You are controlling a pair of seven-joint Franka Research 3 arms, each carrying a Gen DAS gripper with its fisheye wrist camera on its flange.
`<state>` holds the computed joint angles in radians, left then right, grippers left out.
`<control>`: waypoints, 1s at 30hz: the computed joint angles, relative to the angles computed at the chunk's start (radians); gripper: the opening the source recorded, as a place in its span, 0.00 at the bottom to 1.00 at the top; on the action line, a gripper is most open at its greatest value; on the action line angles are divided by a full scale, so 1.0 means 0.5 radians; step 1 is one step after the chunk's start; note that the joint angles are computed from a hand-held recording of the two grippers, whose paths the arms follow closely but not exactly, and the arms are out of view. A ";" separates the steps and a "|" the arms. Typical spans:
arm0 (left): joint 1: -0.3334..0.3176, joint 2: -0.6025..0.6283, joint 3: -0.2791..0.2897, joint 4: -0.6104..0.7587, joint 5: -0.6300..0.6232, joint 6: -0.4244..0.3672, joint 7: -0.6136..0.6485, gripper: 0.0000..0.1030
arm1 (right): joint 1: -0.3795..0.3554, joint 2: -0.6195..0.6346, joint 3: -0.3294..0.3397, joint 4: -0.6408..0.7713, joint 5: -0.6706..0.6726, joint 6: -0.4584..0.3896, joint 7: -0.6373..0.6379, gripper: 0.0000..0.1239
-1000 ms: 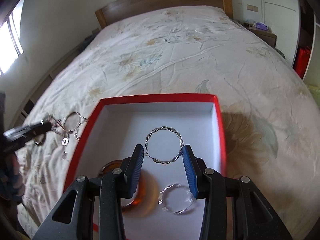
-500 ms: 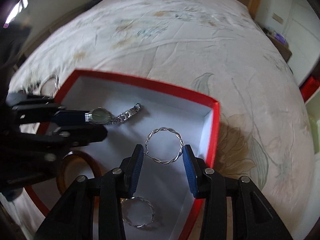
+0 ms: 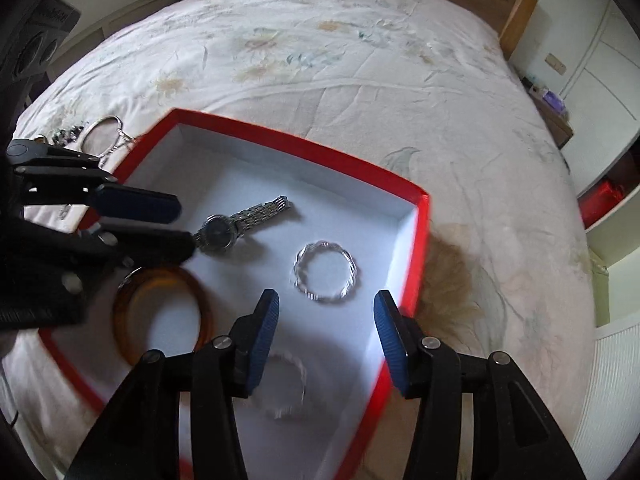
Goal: Organize jewelry
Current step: 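Carry the watch into the red box and open the left tool, then pull both tools back from the box toward the remaining jewelry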
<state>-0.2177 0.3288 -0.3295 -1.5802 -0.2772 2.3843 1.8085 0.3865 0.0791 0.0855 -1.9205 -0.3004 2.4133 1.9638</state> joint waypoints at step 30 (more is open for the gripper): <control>0.405 -2.318 1.054 -1.614 0.176 -0.149 0.080 0.26 | 0.309 -0.429 0.637 0.203 -0.618 -0.155 1.353 0.39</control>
<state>-0.0152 -0.8302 0.1973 -2.3873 -0.1894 2.3100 1.8483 0.5412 -0.1355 0.4041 -1.8187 -0.6094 2.3358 2.6402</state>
